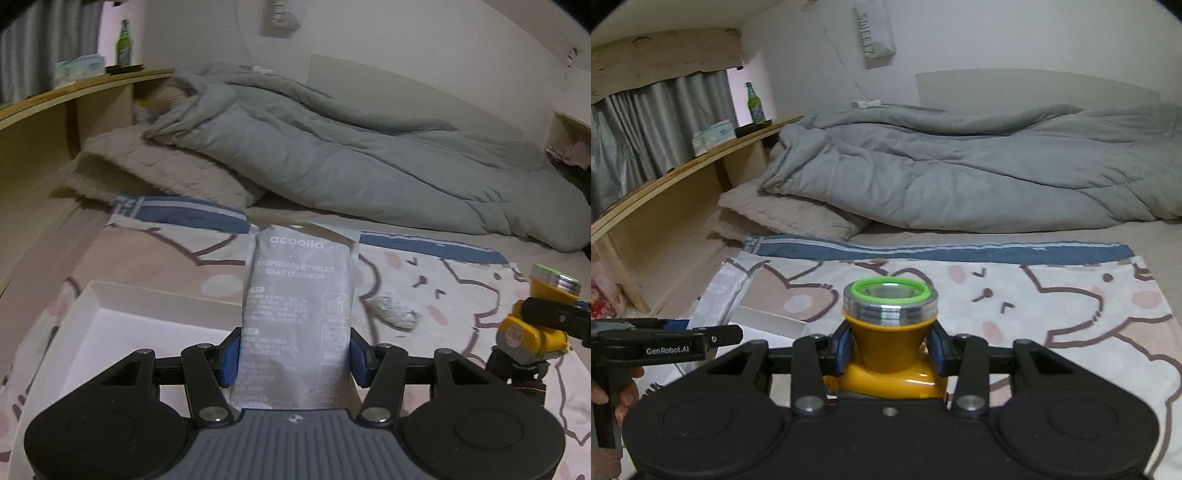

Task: Organize objects
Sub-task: 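Carry the headlamp with the right tool while the left tool carries the packet toward the tray, then lower the headlamp into the tray and open the right tool while the left tool releases the packet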

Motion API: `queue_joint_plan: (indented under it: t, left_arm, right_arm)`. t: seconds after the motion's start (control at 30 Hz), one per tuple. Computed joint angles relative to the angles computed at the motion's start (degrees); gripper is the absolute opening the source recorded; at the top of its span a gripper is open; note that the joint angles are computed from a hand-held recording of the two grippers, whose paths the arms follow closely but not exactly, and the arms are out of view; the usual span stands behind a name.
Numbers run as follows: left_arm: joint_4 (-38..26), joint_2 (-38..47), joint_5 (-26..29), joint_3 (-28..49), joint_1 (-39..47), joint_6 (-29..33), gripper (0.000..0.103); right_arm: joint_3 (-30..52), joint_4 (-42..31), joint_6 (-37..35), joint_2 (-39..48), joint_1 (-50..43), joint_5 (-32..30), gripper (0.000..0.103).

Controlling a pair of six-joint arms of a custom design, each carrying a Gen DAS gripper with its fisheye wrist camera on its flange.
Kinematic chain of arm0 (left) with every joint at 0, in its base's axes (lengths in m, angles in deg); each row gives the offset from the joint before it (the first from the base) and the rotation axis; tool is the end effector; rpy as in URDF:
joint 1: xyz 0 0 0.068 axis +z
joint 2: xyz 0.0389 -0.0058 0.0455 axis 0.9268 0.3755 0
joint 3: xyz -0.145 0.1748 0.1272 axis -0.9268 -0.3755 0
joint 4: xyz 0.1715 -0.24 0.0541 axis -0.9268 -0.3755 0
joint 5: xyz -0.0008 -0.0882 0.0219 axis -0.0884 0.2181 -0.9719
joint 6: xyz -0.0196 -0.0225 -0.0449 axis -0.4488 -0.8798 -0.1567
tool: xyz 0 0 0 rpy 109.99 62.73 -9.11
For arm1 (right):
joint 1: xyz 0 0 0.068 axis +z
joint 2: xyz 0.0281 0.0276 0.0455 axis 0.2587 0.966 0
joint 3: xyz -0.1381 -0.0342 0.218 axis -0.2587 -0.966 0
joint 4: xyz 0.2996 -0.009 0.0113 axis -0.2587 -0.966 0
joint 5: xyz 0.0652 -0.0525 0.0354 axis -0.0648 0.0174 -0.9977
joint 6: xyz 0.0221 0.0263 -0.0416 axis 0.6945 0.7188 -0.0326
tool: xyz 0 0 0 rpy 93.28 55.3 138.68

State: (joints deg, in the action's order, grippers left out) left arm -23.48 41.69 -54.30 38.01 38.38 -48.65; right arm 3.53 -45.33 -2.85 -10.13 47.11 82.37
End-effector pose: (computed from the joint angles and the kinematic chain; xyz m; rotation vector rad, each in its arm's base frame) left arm 0.2763 -0.1524 0.3166 0.2841 2.2741 -0.2646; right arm 0.1991 0.1098 0.3238 0.1399 2.1446 0.2054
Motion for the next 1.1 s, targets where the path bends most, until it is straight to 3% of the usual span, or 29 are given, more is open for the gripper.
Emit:
queue_joint_plan:
  t: [0.4,0.7,0.93,1.1]
  left_arm:
    - [-0.48,-3.89,5.02,-4.07,12.57,5.64,0.057]
    - [6.65,-2.71,8.28,-8.80,24.34,9.20,0.057]
    - [8.27,2.08,8.60,-8.44,27.44,11.31,0.057]
    - [8.39,3.42,8.20,-8.81,26.50,14.62,0.059]
  right_arm:
    - [5.35,4.05,1.91,8.60,8.54,2.18,0.042]
    - [8.81,8.52,2.23,14.10,14.67,5.34,0.042]
    - [14.02,12.39,2.72,21.16,15.16,4.14,0.042]
    - [18.71,14.73,7.52,30.31,14.77,1.68,0.042]
